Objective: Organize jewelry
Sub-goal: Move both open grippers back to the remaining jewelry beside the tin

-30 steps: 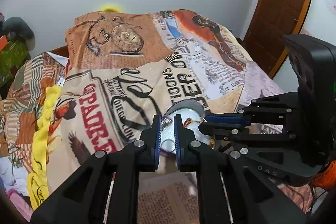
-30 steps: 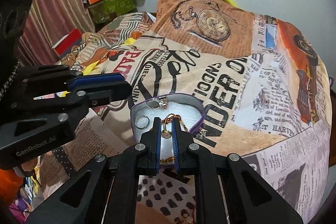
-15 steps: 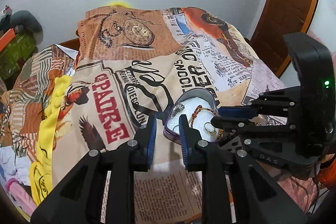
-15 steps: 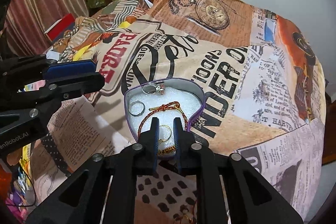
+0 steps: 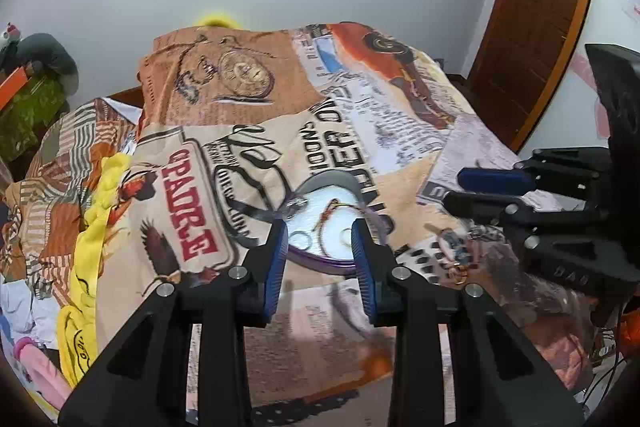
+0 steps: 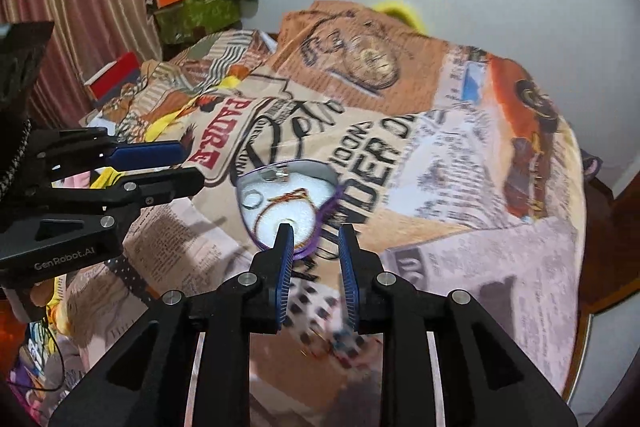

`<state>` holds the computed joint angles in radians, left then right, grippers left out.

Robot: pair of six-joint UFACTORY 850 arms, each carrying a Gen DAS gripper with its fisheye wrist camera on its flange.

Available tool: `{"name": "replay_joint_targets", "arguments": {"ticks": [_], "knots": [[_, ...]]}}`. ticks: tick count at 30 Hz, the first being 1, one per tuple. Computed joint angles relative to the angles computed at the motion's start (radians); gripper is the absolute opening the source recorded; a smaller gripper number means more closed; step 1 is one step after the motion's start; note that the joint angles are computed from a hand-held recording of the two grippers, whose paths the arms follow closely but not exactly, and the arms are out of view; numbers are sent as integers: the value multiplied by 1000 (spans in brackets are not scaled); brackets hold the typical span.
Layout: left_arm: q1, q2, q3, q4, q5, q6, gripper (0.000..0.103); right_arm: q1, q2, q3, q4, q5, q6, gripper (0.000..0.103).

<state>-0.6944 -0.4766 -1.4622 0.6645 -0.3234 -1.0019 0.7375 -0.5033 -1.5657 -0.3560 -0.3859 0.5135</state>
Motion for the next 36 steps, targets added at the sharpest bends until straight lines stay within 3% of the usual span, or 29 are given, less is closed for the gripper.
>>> {"name": "replay_joint_targets", "arguments": {"ticks": [9,14,25,36], "knots": [[-49,-43,-69,-96,-10,113,33,-37,136,171,-173,48,213,21],[-71,-88,-116,-201,-26,226,33,-59,167,237,-187,64,257,35],[-88,-170,-167,-426,-74,441,33,-97,177,320,39,97,45,35],[-85,-183,-163,-449,-61,451,33,-113,146,319,295,115,-205,35]]}}
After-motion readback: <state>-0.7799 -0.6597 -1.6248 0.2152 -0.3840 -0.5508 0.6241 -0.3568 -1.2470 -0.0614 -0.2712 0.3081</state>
